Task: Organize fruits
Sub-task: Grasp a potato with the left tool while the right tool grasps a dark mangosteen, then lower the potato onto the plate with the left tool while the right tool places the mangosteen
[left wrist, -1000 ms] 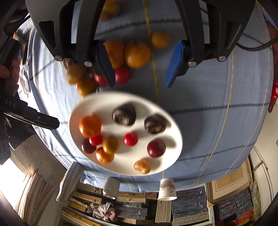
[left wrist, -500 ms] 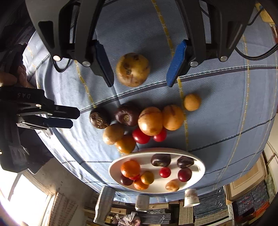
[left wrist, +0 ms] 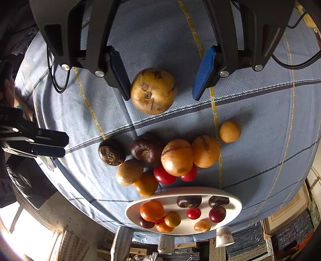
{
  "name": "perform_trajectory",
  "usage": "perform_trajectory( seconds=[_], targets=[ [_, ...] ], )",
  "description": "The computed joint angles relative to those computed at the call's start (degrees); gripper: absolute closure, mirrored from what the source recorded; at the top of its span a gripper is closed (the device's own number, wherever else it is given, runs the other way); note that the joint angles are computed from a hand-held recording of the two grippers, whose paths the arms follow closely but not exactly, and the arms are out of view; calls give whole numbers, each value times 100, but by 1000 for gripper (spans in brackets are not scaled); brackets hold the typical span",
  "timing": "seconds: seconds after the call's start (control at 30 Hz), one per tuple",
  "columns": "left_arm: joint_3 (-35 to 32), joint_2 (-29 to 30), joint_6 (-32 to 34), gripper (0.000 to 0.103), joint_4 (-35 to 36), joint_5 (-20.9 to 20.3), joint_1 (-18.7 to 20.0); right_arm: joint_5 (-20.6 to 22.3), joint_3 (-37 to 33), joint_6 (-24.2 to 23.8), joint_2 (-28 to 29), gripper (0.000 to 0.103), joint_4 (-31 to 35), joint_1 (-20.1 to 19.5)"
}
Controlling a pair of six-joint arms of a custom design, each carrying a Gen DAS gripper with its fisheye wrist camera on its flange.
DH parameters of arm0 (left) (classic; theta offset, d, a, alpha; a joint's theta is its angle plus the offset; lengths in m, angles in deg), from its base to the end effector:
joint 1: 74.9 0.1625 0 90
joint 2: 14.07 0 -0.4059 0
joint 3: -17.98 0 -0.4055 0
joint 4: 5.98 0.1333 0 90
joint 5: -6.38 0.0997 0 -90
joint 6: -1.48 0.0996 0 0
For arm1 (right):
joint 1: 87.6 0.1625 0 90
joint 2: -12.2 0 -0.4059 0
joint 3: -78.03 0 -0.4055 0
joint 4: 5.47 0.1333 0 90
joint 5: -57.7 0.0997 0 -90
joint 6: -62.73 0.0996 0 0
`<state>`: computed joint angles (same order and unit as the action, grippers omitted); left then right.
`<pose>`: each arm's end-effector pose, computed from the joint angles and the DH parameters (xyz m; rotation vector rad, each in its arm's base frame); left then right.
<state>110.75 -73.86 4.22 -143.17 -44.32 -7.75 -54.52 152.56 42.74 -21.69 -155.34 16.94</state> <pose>-0.0753 -0.6844 0.2423 0.4399 2.4336 -0.4572 0.2857 -0.7205 0.0705 0.7177 -2.6127 0.4329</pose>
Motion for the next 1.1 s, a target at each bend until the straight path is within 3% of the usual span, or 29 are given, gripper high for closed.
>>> perform_trajectory(
  seconds=[0.07, 0.17, 0.43, 0.7, 0.97, 1.1],
  targets=[
    [6, 2, 15, 42, -80, -38, 17, -2, -28, 2, 18, 44, 30, 2],
    [70, -31, 190, 59, -228, -190, 12, 30, -115, 24, 72, 44, 135, 8],
    [384, -401, -87, 59, -234, 142, -4, 66, -863, -53, 633, 44, 593, 76],
    [743, -892, -625, 59, -41, 566, 24, -215, -1518, -160, 1170, 44, 831, 119],
    [956, -1095, -830, 59, 34, 673, -16, -484, -1584, -619, 1307, 60, 498, 159],
    [1002, -1106, -826, 59, -97, 650, -27, -400, -1548, -488, 1229, 61, 632, 143]
  ],
)
